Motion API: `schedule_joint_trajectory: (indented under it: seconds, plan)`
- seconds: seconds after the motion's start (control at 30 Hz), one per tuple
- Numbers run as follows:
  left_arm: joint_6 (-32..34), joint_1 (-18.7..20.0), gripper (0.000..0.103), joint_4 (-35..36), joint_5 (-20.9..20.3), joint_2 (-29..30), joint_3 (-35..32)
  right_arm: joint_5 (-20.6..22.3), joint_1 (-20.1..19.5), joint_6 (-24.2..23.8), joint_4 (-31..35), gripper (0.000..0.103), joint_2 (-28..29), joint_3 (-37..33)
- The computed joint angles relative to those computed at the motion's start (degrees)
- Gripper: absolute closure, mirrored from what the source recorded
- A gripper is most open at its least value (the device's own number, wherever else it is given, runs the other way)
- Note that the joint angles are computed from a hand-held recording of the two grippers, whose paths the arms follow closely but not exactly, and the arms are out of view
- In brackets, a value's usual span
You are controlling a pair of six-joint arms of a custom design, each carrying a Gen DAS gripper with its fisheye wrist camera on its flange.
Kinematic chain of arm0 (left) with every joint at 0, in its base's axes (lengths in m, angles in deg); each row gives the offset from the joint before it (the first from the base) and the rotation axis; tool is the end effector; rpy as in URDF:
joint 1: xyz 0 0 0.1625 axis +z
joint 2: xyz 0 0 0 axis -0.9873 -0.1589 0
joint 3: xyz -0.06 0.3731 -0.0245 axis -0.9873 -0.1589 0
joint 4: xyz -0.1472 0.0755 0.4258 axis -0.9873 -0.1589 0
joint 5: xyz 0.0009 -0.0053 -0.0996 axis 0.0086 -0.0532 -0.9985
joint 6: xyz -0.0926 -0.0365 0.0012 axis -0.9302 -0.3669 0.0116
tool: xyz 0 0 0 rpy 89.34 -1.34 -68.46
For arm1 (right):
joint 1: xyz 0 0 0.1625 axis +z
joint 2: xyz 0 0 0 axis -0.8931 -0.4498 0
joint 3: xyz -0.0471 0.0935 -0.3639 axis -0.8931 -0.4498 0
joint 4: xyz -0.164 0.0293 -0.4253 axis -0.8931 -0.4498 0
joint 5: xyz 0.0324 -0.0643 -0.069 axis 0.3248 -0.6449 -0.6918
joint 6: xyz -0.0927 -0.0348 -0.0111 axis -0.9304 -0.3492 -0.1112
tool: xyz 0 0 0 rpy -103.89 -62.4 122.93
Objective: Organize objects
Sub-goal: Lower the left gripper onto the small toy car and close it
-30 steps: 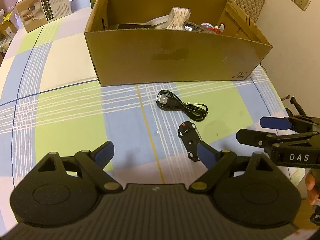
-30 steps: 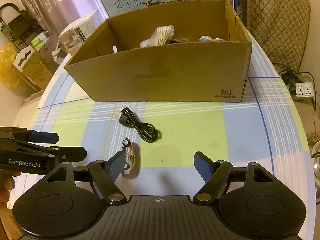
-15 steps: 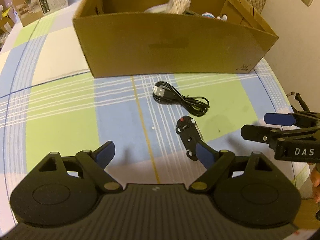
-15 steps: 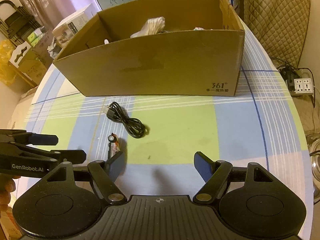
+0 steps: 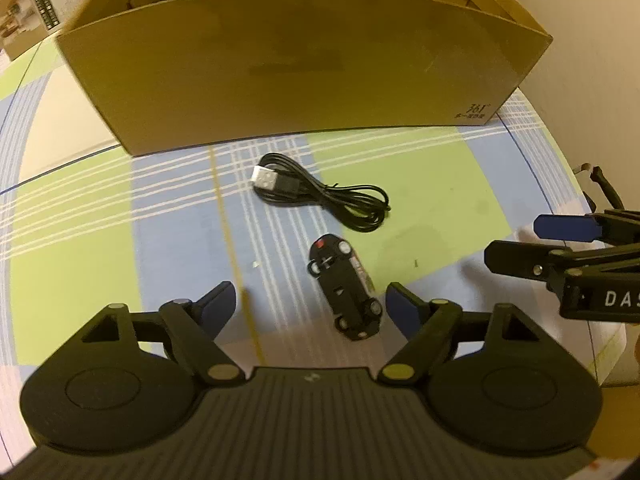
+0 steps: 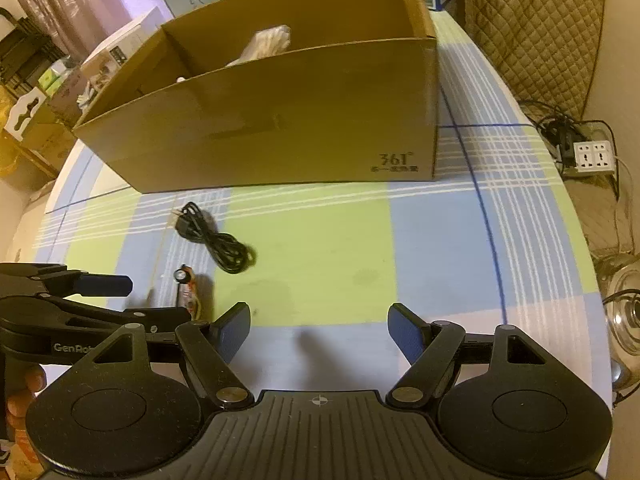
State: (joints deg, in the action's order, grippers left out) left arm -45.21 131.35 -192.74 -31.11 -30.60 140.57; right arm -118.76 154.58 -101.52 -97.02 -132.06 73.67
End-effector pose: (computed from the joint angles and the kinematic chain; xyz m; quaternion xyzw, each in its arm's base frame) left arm -0.3443 -0.7405 0.0110 -0.0235 0.9155 -0.2088 0.3431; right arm 0.1163 -0.7371 0.2905 0.2384 -0.9419 0.1159 0.2062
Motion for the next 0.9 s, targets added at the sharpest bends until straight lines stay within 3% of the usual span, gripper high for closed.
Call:
schedule_joint_trajectory:
  seconds: [0.3,0.53,0.73,0.9]
  plan:
    - [2.0,0.7,0.047,2.2,0.5,3.7,-4.9,-0.1,-0.6,0.0,1.2,0.03,0.9,-1.9]
    - [1.6,0.5,0.079,1.4,1.8,2.2,-2.3,0.4,-0.7,-0.6,2.2,0.03,1.8,-2.9]
    - [-3.3,0.4,0.08,2.3,4.2,-2.0,3.3,2.5,-0.6,-2.4,2.6,0.03,2.8,-3.4]
    - [-9.8,0.7,0.08,4.0,5.8,-6.4,8.8,6.8,-0.4,-8.2,2.4,0.03,4.1,-3.7]
